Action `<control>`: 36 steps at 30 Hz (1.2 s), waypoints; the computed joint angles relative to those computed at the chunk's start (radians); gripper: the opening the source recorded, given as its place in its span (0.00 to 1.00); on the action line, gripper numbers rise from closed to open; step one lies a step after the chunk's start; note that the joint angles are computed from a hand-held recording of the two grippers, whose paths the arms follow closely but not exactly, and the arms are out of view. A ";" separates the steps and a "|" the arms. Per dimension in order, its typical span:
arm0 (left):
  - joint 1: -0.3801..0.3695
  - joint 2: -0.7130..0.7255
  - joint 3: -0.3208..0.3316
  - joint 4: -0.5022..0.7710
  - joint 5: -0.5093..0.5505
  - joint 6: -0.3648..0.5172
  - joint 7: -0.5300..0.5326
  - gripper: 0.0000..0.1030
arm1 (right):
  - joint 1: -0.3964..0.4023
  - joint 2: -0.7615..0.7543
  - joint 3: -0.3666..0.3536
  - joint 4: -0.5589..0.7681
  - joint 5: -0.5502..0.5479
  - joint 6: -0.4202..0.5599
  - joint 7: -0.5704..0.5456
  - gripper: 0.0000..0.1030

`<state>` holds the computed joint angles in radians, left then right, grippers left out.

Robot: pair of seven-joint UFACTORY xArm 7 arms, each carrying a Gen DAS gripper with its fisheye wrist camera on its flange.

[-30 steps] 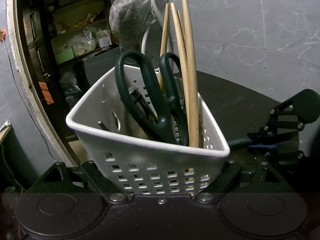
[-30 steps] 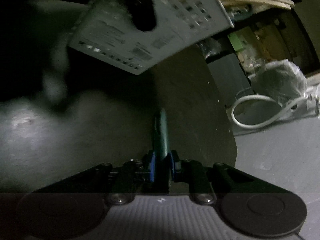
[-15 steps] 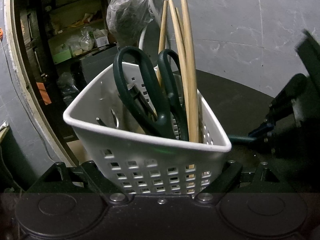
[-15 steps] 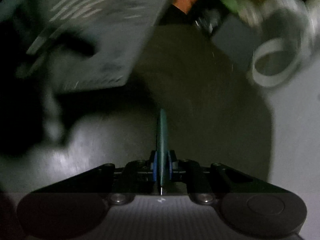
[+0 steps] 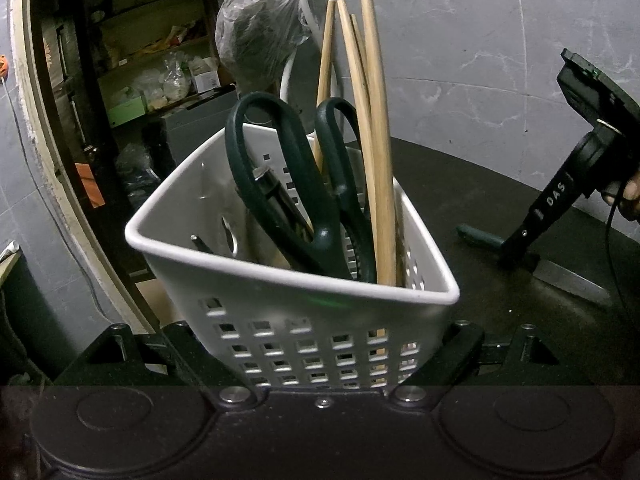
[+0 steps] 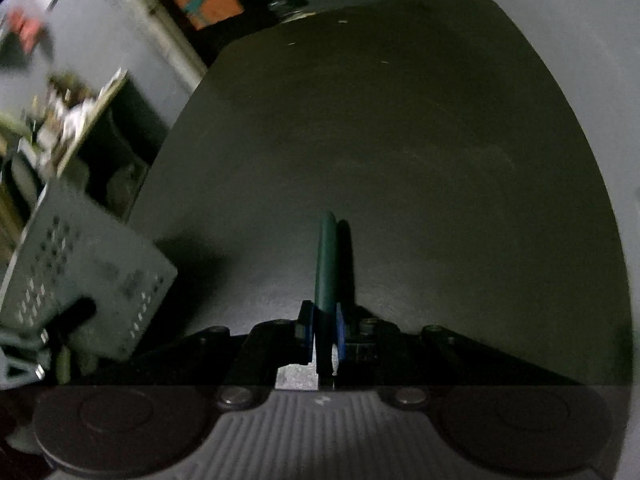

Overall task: Organize utensils
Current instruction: 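Lift the knife with the right gripper and turn it blade-down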

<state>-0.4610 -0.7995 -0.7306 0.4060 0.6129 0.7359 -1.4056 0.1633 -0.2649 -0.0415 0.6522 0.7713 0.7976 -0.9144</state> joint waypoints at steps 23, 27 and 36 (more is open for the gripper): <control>-0.010 -0.002 0.004 -0.001 -0.001 0.011 -0.004 0.87 | 0.101 -0.150 -0.038 -0.122 0.002 -0.162 -0.014 0.11; -0.014 -0.007 0.006 -0.005 -0.002 0.012 -0.003 0.87 | 0.137 -0.267 -0.092 -0.168 0.117 -0.170 -0.107 0.11; -0.013 -0.009 0.003 -0.005 -0.004 0.015 -0.006 0.87 | 0.246 -0.581 -0.145 -0.237 0.287 -0.261 -0.215 0.11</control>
